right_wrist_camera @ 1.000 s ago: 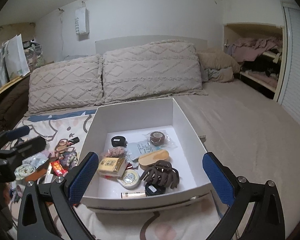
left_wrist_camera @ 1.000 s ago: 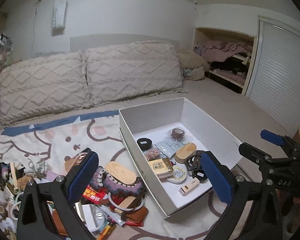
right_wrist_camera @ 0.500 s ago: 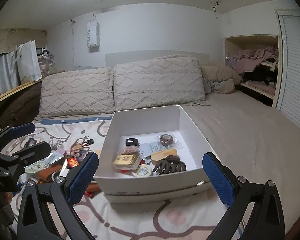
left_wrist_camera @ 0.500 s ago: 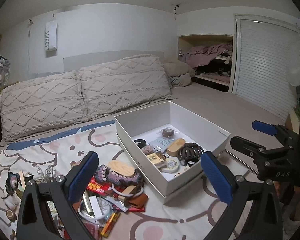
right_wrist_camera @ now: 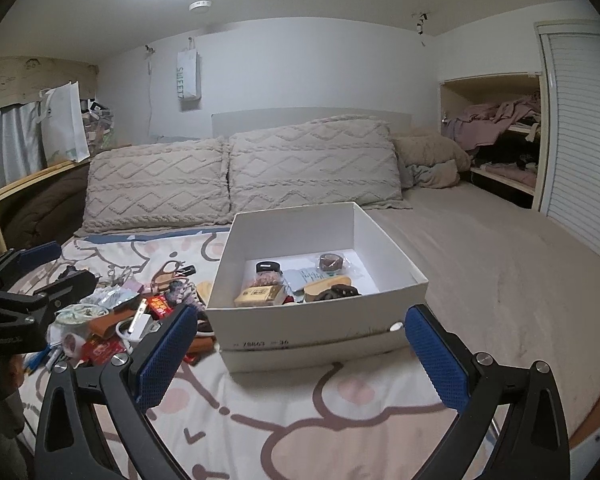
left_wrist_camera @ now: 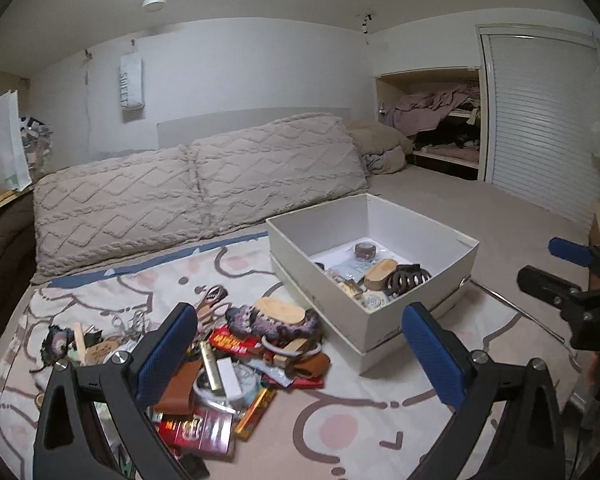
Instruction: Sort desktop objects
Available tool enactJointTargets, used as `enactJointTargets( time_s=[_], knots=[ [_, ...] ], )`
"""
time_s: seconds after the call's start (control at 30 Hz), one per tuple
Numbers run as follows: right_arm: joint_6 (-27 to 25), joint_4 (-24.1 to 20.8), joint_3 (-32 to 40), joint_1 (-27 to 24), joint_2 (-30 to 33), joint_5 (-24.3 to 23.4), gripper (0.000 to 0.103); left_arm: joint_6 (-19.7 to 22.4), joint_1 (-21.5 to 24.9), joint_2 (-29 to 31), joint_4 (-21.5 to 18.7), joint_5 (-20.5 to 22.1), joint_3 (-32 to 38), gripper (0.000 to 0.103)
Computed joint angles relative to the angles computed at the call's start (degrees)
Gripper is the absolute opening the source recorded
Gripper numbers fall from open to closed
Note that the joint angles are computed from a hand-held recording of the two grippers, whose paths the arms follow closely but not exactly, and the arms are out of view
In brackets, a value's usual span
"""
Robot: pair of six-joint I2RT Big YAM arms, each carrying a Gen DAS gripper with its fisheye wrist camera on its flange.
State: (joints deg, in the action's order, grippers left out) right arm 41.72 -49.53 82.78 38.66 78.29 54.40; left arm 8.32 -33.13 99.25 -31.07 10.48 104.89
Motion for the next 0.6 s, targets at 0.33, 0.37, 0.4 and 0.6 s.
enactJointTargets(
  time_s=[0.33, 0.37, 0.4, 0.6],
  knots=[
    [2.5, -2.2, 1.2, 3.5, 2.2, 2.4, 0.103, -0.8, 1.5, -4.5, 1.1, 2.6, -6.0, 0.103],
    [2.8, -2.9, 1.5, 3.7, 2.5, 2.6, 0.103, -0.8, 1.8, -4.7, 0.8, 3.1, -6.2, 0.103],
    [3.1, -3.6, 1.9, 4.0, 2.9, 2.8, 0.103, -0.8, 1.9, -4.8, 0.6, 3.3, -6.3, 0.103],
    [5.2, -6.0, 3.1, 5.1, 4.0, 3.3, 0.103, -0.5, 2.6, -5.4, -0.4, 3.8, -7.5, 0.103]
  ],
)
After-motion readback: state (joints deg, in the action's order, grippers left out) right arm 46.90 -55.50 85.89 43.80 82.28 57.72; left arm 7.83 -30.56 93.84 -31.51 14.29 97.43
